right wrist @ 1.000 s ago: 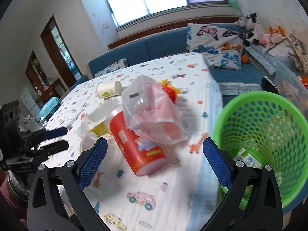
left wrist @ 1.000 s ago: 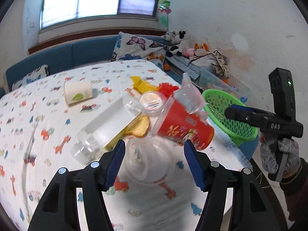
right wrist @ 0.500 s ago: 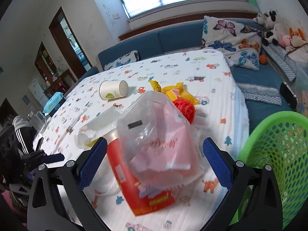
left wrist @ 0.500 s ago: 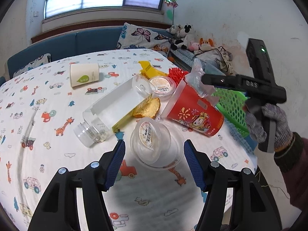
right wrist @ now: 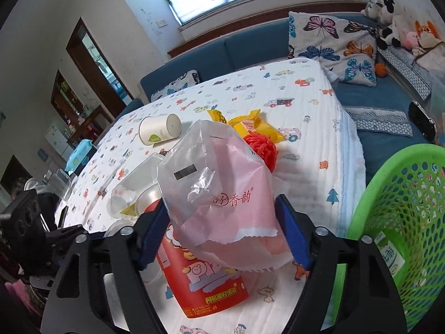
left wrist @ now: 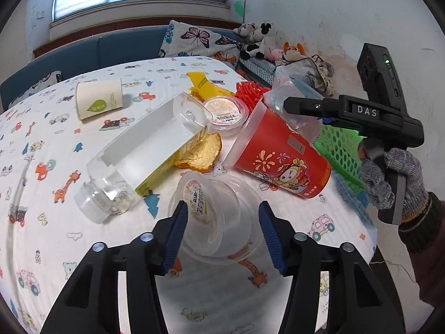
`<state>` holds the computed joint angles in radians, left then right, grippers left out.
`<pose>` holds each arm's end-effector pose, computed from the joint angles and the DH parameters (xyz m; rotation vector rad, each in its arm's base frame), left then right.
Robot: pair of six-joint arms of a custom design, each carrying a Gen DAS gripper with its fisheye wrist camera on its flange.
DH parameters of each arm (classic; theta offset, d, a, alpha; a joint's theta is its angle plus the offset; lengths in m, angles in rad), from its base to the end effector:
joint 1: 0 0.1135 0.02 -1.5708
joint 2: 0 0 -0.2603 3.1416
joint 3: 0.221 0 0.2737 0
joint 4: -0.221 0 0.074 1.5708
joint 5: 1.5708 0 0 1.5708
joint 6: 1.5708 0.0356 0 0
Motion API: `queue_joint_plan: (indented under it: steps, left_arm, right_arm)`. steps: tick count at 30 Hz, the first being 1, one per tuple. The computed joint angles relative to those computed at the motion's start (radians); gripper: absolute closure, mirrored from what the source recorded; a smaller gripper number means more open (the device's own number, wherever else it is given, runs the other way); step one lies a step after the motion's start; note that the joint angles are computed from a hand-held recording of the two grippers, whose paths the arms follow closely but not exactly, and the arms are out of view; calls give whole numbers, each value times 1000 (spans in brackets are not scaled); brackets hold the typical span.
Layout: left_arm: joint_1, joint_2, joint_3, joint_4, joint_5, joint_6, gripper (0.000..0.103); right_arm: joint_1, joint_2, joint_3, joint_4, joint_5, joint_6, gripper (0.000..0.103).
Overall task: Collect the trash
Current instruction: 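Grasp the clear plastic bag with the right tool while the left tool grasps the clear cup, then drop the plastic bag and clear cup into the green basket with both tools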
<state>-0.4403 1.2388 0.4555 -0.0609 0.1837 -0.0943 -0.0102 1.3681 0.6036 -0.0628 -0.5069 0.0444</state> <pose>0.2136 -0.1078 0.1322 0.5059 2.3967 -0.4633 0.2732 0.0145 0.1495 -0.1722 2.3445 0.6213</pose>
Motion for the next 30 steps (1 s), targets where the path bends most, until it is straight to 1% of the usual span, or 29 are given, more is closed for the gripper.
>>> queue_joint_plan:
  steps: [5,6,10,16,23,27,30]
  left_arm:
    - [8,42,12,15,21,2,66]
    - [11,51,15,17,28,0,67]
    - [14,57,13,22,44,1,79]
    - [12,18,-7,22,44,1,79]
    - [-9,-118,-34,-38,47,-4,80]
    - [-52,-181,-25,-71,50,-15,80]
    - [-102,-187,-4,-76,39,-27,80]
  right_arm:
    - [-21,-52,-31,8,-10,14,37]
    - [-27,-64,-38,8,-17,15,38]
    - [-47,-130,-61,-11,-40,16,38]
    - [-68,-246,-92,-56,-58,21,38]
    - [-121,-375,-132,-124,-80,19,38]
    - [-182,-440,-154,-178,-87,-7,38]
    - [-258,-486,-173,-230,-101,-44,38]
